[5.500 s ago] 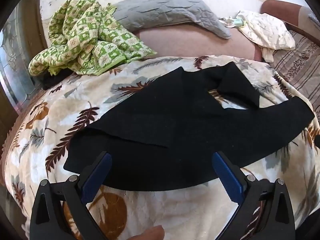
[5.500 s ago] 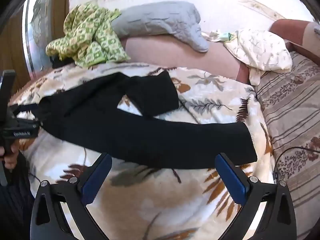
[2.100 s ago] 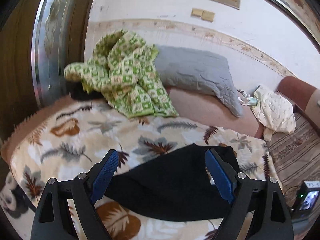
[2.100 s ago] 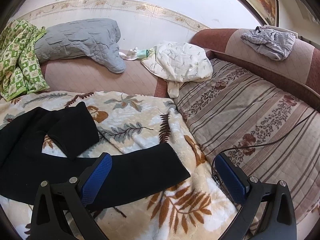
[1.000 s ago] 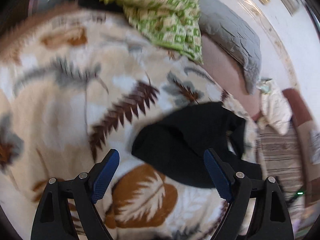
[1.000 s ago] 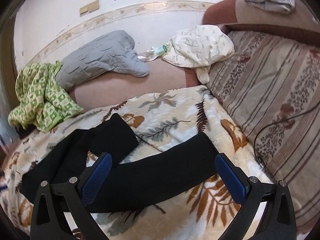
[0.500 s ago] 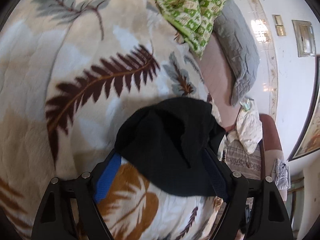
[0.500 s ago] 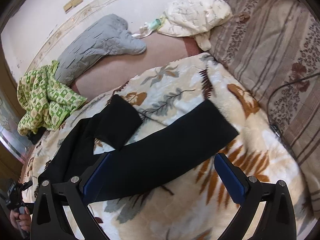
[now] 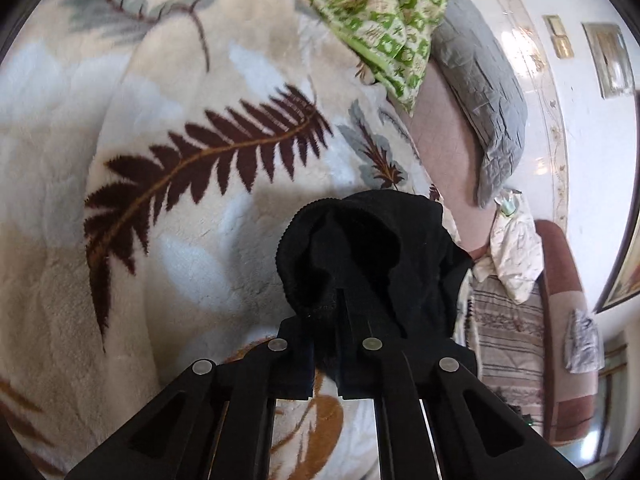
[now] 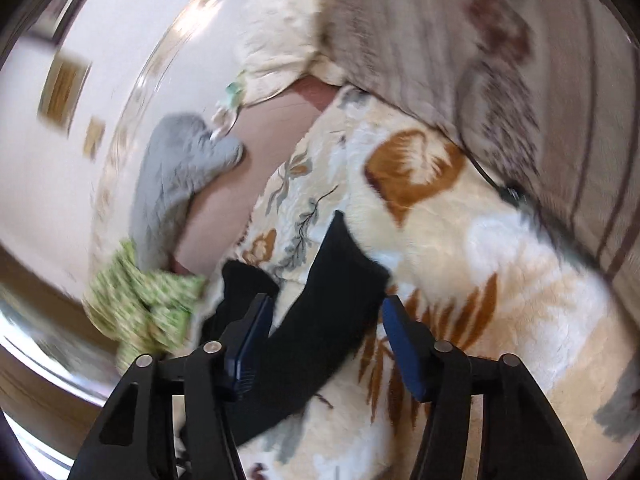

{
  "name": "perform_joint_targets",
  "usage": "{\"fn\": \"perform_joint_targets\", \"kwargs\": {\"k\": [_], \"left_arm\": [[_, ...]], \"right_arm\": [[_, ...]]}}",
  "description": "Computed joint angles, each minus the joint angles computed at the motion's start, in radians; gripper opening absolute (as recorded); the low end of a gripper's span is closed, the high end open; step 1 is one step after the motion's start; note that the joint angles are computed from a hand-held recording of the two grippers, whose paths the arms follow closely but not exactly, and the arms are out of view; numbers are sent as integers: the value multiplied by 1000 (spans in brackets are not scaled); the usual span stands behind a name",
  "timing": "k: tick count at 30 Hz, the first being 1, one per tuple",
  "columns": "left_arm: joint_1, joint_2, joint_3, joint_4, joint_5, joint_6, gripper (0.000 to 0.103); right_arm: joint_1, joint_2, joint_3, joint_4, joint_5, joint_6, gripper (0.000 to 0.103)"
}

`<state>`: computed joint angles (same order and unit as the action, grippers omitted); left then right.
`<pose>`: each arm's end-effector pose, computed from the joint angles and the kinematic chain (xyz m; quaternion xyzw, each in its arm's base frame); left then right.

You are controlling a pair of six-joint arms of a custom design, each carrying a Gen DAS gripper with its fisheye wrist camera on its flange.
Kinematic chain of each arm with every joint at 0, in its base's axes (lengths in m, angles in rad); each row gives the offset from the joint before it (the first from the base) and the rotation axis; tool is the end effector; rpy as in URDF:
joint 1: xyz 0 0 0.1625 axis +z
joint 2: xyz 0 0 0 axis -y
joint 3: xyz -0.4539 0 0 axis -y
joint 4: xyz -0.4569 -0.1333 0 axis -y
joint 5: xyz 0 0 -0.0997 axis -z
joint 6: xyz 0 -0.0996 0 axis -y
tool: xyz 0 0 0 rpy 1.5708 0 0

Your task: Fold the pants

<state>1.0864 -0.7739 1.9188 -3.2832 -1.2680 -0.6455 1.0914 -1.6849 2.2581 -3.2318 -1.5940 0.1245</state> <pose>-0.1578 -0.6499 0.0371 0.1185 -0.9426 0.3113 0.0259 -0.0990 -0.4745 0.4077 -0.2602 -0.8151 0.5076 0.1011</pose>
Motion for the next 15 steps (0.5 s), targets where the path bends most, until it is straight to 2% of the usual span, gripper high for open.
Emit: {"fn": "perform_joint_targets", "kwargs": {"k": [4, 6, 9, 12, 13, 14, 15], "left_arm": [[-62, -18, 53, -18, 122, 12, 4], [-84, -14, 57, -14, 162, 18, 4], [-106, -16, 72, -18, 190, 4, 5], [-114, -24, 93, -28, 198, -29, 5], [-114, -28, 102, -32, 198, -39, 4], [-115, -31, 108, -37, 197, -51, 4], [-116, -34, 115, -43, 195, -59, 4]], "right_arm": [[-84, -7, -16, 76, 175, 63, 51], [-97, 9, -32, 95, 218, 75, 51], [-62, 40, -53, 72, 89, 73, 49], [-60, 75, -78, 78, 80, 80, 48], [-57, 89, -92, 95, 78, 67, 45], [-51, 101, -105, 113, 64, 49, 28], [-39, 113, -117, 125, 26, 25, 4]]}}
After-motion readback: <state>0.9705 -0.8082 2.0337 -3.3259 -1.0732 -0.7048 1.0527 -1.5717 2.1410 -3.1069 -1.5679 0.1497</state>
